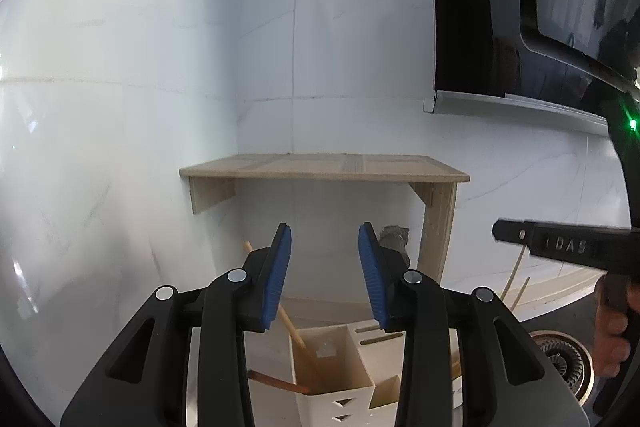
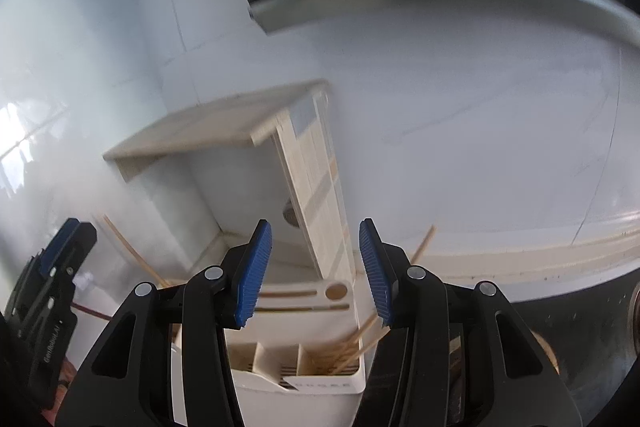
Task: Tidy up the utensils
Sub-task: 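Move both open tools back down to the chopsticks on the counter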
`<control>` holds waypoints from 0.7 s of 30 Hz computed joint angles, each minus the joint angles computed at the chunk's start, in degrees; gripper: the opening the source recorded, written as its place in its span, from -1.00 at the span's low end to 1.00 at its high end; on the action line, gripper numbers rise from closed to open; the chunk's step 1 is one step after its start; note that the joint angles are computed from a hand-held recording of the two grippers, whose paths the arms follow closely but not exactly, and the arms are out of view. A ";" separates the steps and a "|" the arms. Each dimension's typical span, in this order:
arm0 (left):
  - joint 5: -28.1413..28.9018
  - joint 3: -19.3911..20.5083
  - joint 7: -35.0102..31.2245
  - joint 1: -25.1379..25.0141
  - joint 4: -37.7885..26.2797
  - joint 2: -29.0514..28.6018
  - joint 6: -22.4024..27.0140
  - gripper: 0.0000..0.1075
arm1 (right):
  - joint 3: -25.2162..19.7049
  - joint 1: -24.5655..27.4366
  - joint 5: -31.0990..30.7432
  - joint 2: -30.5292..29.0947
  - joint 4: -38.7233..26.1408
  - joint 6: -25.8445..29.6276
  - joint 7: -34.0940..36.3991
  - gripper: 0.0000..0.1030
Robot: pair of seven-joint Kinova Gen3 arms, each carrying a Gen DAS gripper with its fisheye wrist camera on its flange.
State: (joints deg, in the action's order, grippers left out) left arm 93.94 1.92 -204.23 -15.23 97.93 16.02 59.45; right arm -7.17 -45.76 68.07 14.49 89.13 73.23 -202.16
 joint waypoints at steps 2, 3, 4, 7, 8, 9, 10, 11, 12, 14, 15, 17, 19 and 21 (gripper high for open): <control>0.13 -0.11 0.22 -0.25 -0.21 -0.44 0.25 -0.35 | -0.07 -0.26 0.40 -0.26 -0.37 0.45 0.31 -0.12; 0.07 -0.17 0.47 -0.33 -0.35 -0.64 0.37 -0.35 | -0.14 -0.49 0.71 -0.38 -0.57 0.85 0.37 -0.12; 0.05 -0.27 0.72 -0.46 -0.49 -0.99 0.49 -0.35 | -0.25 -0.78 1.07 -0.50 -0.75 1.33 0.41 -0.12; -0.08 -0.66 1.39 -0.85 -0.78 -1.98 0.77 -0.32 | -0.60 -1.36 1.66 -0.79 -1.20 2.50 0.57 -0.12; -0.07 -0.79 1.57 -0.99 -0.80 -2.24 0.95 -0.31 | -0.74 -1.78 2.00 -0.85 -1.44 3.31 0.45 -0.12; -0.19 -0.99 1.98 -1.21 -0.93 -2.66 1.15 -0.29 | -0.89 -2.13 2.27 -0.92 -1.64 4.02 0.35 -0.12; -0.30 -1.16 2.30 -1.37 -1.05 -2.92 1.33 -0.29 | -1.04 -2.29 2.39 -1.12 -1.62 4.29 0.31 -0.12; -0.44 -1.31 2.71 -1.54 -1.19 -3.19 1.58 -0.28 | -1.27 -2.59 2.53 -1.33 -1.85 4.81 0.55 -0.12; -0.61 -1.53 3.24 -1.78 -1.35 -3.61 1.79 -0.28 | -1.46 -2.82 2.68 -1.40 -2.06 5.27 0.78 -0.12; -0.82 -1.86 4.16 -2.16 -1.58 -4.11 2.16 -0.24 | -1.77 -3.48 3.16 -1.31 -2.65 6.42 1.57 -0.12; -0.78 -2.05 4.47 -2.37 -1.49 -4.42 2.32 -0.22 | -1.94 -3.86 3.34 -1.29 -2.96 7.05 1.93 -0.12; -1.24 -2.59 5.63 -2.94 -1.42 -5.16 2.87 -0.22 | -2.23 -4.78 3.71 -1.30 -3.34 8.58 2.20 -0.12; -1.61 -3.12 6.28 -3.60 -1.19 -5.70 3.76 -0.21 | -2.63 -5.89 4.40 -1.37 -3.47 9.94 1.78 -0.12; -2.06 -3.52 6.51 -4.01 -0.98 -6.09 4.48 -0.19 | -2.97 -6.67 4.76 -1.35 -3.75 10.74 1.72 -0.12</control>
